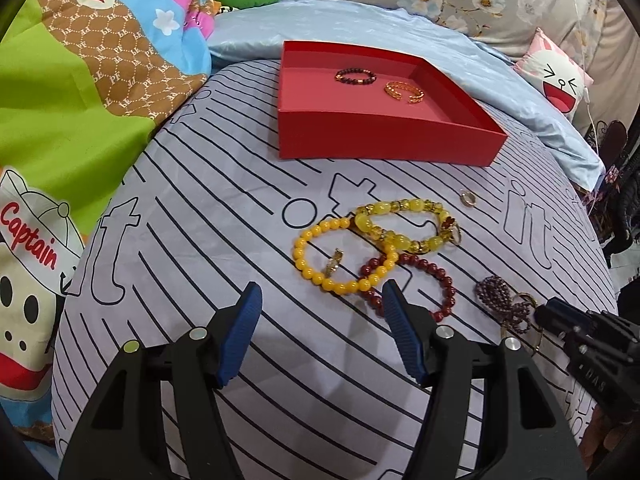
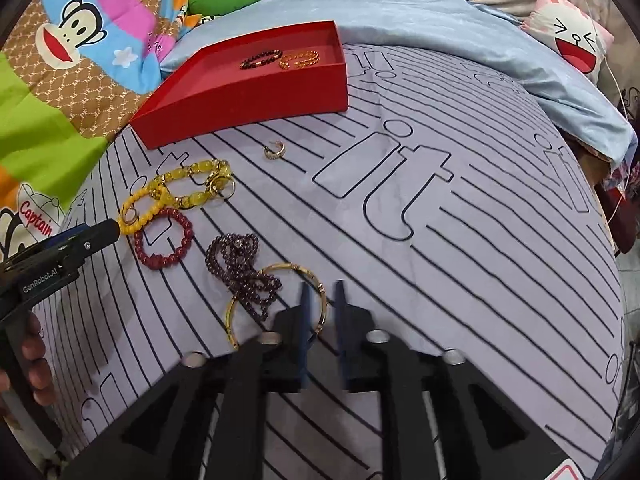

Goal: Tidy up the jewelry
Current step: 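Move the right tool over the thin gold bangle, fingers around it, then grasp the purple beaded strand with the left tool while the right tool grips the thin bangle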

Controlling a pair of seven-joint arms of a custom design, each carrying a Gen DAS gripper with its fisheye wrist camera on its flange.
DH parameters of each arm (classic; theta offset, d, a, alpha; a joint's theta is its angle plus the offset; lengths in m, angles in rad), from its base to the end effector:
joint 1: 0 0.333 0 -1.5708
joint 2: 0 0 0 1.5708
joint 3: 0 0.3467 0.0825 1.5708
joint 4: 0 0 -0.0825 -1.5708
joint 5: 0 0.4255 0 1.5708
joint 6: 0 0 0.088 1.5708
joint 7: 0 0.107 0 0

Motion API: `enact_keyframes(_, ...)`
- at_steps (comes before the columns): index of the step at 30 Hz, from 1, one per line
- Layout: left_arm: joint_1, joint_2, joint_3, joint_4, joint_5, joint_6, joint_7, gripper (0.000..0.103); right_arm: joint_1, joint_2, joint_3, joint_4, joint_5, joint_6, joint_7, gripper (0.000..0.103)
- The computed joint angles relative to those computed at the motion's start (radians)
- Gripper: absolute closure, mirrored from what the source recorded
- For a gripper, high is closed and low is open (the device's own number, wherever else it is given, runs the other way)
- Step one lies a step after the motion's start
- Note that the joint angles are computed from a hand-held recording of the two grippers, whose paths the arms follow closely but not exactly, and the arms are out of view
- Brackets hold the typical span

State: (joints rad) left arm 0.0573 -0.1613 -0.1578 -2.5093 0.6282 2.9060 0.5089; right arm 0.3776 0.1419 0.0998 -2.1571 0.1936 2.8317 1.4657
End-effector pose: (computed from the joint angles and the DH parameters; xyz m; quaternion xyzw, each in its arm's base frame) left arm 0.5041 -0.0872 0.3945 -0.7894 0.5328 -0.2189 0.2124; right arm 0.5671 0.2806 0.3950 -0.8054 0.5285 -0.0987 0.2496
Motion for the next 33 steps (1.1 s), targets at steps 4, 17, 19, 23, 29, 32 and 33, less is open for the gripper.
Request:
enact_keyframes(4, -0.011, -0.003, 0.001, -0.003, -0.019, 0.003, 0.018, 0.044, 0.006, -0.025, 0.016, -0.039, 0.019, 0.038, -0.033, 0.041)
enact_keyframes(17, -0.024, -0.01, -0.005, -0.006, -0.041, -0.018, 0.024, 0.043, 0.052, -0.006, -0.017, -0.036, -0.191, 0.039, 0.109, 0.049)
enact_keyframes(19, -0.025, -0.013, -0.005, -0.008, -0.044, -0.016, 0.025, 0.043, 0.045, -0.009, -0.012, -0.038, -0.178, 0.04, 0.099, 0.049)
enact_keyframes(23, -0.036, -0.014, -0.01, -0.004, -0.058, -0.018, 0.036, 0.043, 0.034, -0.018, -0.005, -0.049, -0.145, 0.042, 0.075, 0.049)
enact_keyframes(29, -0.087, 0.008, -0.005, 0.023, -0.145, -0.029, 0.101, 0.043, 0.018, -0.036, -0.003, -0.074, -0.115, 0.051, 0.04, 0.049)
enact_keyframes(32, -0.131, 0.029, 0.009, 0.04, -0.259, -0.02, 0.182, 0.043, 0.007, -0.041, 0.003, -0.082, -0.082, 0.059, 0.002, 0.049)
enact_keyframes(33, -0.143, 0.038, 0.012, 0.049, -0.293, -0.02, 0.209, 0.044, 0.001, -0.042, 0.007, -0.084, -0.059, 0.061, -0.021, 0.049)
